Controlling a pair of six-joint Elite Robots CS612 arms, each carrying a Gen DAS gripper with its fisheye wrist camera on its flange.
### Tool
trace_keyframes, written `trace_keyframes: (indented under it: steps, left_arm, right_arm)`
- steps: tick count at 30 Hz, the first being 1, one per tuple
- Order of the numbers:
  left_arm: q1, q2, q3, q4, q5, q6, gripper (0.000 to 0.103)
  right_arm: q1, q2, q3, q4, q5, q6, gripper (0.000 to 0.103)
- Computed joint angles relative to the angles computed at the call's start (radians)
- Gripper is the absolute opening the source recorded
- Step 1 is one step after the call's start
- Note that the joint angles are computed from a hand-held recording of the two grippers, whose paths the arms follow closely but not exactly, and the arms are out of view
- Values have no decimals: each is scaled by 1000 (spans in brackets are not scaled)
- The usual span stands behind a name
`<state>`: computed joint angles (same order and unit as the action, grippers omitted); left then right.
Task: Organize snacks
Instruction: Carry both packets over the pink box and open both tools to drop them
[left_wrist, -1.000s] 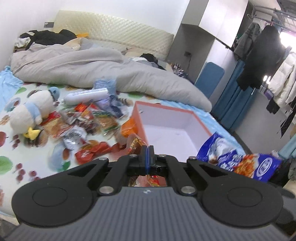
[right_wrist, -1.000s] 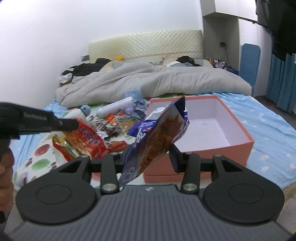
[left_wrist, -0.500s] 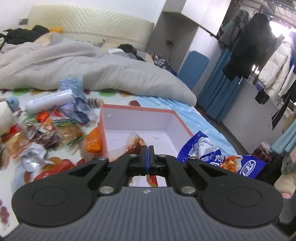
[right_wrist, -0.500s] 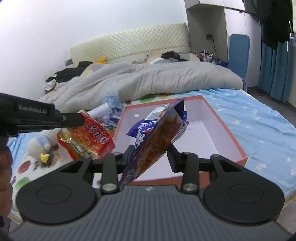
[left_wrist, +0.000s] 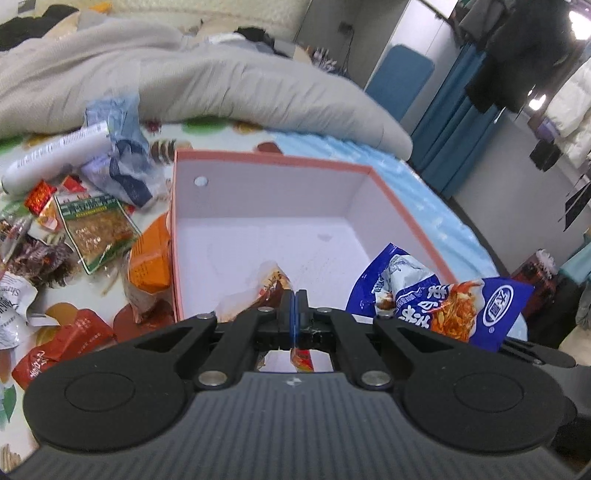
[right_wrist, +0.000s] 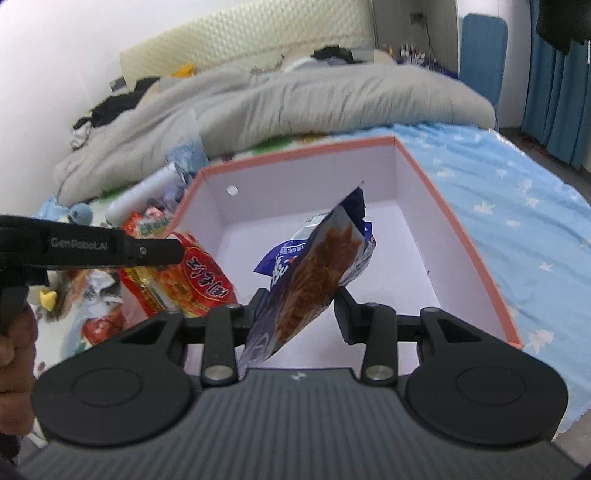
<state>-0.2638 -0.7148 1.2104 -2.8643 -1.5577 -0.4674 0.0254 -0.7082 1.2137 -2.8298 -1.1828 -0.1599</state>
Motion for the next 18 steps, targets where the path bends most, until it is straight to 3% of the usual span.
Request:
trace_keyframes:
  steps: [6, 11, 13, 14, 18]
  left_arm:
    - [6, 15, -20, 44, 3, 0, 2]
    - [6, -1, -4, 42, 8, -13, 23]
    - [4, -13, 13, 28, 14, -12, 32]
    - [2, -20, 21, 23, 19, -11, 34]
    - [-6, -61, 76, -17, 39, -6, 34]
  right_arm:
    - [-2, 22, -41, 69, 8, 20, 43]
    - [-1, 15, -39, 93, -15, 21, 46]
    - [-1, 7, -32, 100, -25, 21, 54]
    - [-2, 2, -24, 94, -26, 26, 58]
    - [-9, -30, 25, 40, -7, 43, 58]
